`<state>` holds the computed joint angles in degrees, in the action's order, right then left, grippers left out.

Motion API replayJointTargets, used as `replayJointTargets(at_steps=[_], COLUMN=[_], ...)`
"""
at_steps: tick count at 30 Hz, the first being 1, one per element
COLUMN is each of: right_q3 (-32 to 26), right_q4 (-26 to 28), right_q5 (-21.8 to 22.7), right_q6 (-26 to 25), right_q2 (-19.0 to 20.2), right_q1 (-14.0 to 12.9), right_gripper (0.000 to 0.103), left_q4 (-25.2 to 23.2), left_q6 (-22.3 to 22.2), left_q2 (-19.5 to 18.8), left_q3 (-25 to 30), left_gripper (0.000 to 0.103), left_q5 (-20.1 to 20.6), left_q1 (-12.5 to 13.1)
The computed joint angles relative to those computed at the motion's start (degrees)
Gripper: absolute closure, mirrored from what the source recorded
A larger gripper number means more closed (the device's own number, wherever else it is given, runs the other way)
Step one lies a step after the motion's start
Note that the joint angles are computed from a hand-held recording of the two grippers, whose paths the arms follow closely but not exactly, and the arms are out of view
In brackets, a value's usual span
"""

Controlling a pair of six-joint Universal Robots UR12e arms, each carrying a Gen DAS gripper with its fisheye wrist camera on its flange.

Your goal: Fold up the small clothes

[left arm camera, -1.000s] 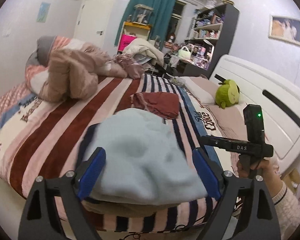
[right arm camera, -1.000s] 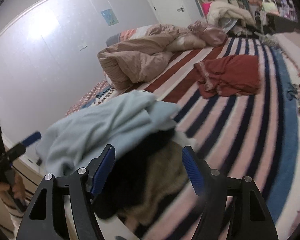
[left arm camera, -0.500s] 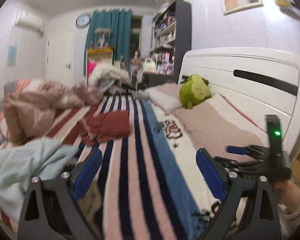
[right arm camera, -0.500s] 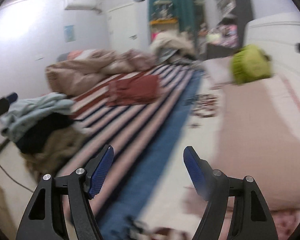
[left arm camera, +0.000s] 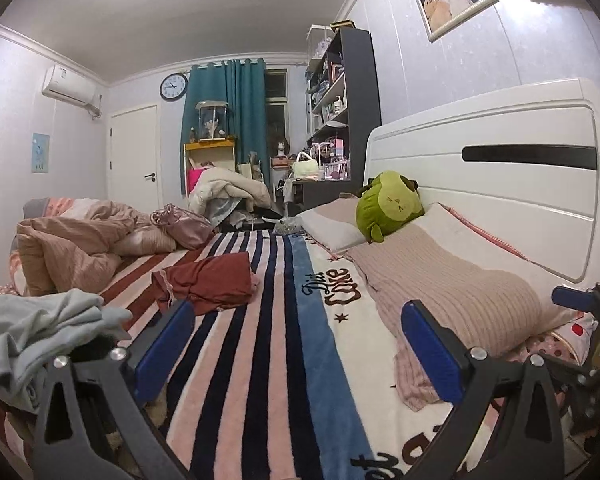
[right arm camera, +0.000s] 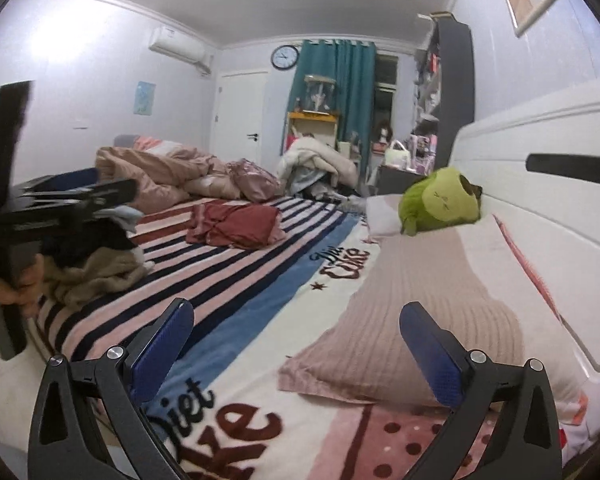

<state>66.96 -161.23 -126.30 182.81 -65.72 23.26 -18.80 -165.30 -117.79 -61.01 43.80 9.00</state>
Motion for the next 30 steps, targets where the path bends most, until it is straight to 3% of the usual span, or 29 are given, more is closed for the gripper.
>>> replayJointTargets(at_steps=[7,30], right_q3=[-0.32,-2.77], right_q4=[-0.94,-3.49], right_q5=[1.11,1.49], right_q6=[0.3,3.08], right_q2=[0.35,1.67], right_q1=[0.48,1.07], right_gripper=[0.0,0.0], left_q4=[-2.05,2.0], left_q6=[0.2,-2.47], left_q2=[-0.14,0.24], left_q3=[0.17,-0.9], left_gripper=[0.001,0.001], left_q5=[0.24,0.34], left_q1=[0.13,1.42])
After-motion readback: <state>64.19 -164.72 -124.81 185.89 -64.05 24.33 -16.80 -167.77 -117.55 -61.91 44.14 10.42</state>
